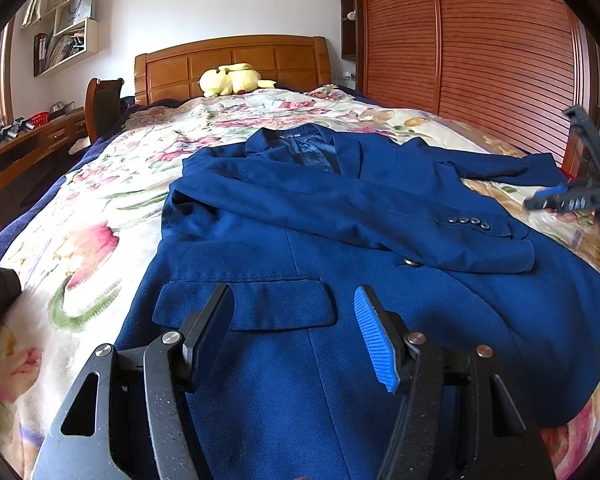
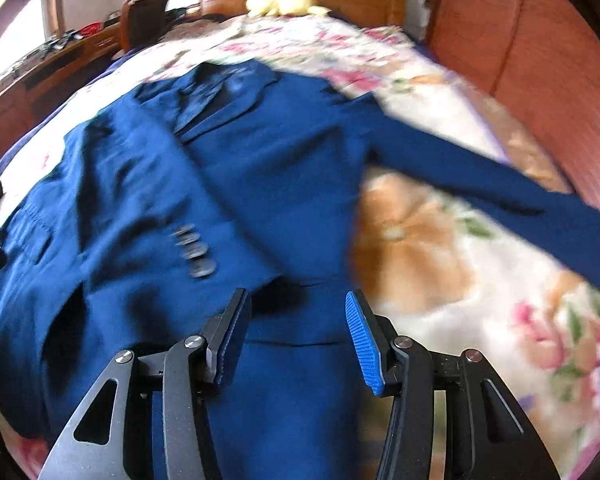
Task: Fold large clothes
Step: 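Reach the right gripper to the other sleeve cuff and close on it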
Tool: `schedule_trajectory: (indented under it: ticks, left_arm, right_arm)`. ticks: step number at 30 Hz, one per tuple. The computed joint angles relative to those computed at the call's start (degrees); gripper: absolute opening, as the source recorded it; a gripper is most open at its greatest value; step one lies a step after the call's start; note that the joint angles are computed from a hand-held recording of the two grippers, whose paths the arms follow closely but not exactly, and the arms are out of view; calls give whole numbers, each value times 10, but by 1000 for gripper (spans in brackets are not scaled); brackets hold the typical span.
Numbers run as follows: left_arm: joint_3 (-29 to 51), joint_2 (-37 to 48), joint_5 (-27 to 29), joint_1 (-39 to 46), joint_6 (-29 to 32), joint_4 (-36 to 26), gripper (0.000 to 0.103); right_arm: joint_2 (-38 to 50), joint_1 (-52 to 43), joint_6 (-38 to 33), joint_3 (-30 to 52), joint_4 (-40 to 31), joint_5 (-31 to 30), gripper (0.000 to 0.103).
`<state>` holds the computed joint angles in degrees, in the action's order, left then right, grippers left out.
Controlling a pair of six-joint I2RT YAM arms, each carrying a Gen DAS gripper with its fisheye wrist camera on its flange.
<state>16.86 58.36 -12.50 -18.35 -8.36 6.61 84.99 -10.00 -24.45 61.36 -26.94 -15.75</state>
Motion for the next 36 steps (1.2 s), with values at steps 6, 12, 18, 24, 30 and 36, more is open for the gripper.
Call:
schedule_trajectory:
  ticks: [6,12,18,24,30,36]
  left_arm:
    - [-1,1,-1,0,1,0,64]
    - [1,9,-3,-1,3,1,64]
    - [5,21,-5,-4,3,-1,64]
    - [9,28,-6,-6,2,-5,64]
    - [15,38,0,-4,2,-7,64]
    - [15,40,1,-4,1,-7,64]
  right_arm:
    - [74,-103,-43,88,39,29,69]
    - [191,-161,-34,209,47,77,70]
    - [283,-186,-7,312,43,91,70]
    - [387,-188,36,428,16,134,70]
    - [452,-181,74,523,-20,183,70]
    - [513,-191,124,628,-102,152,71]
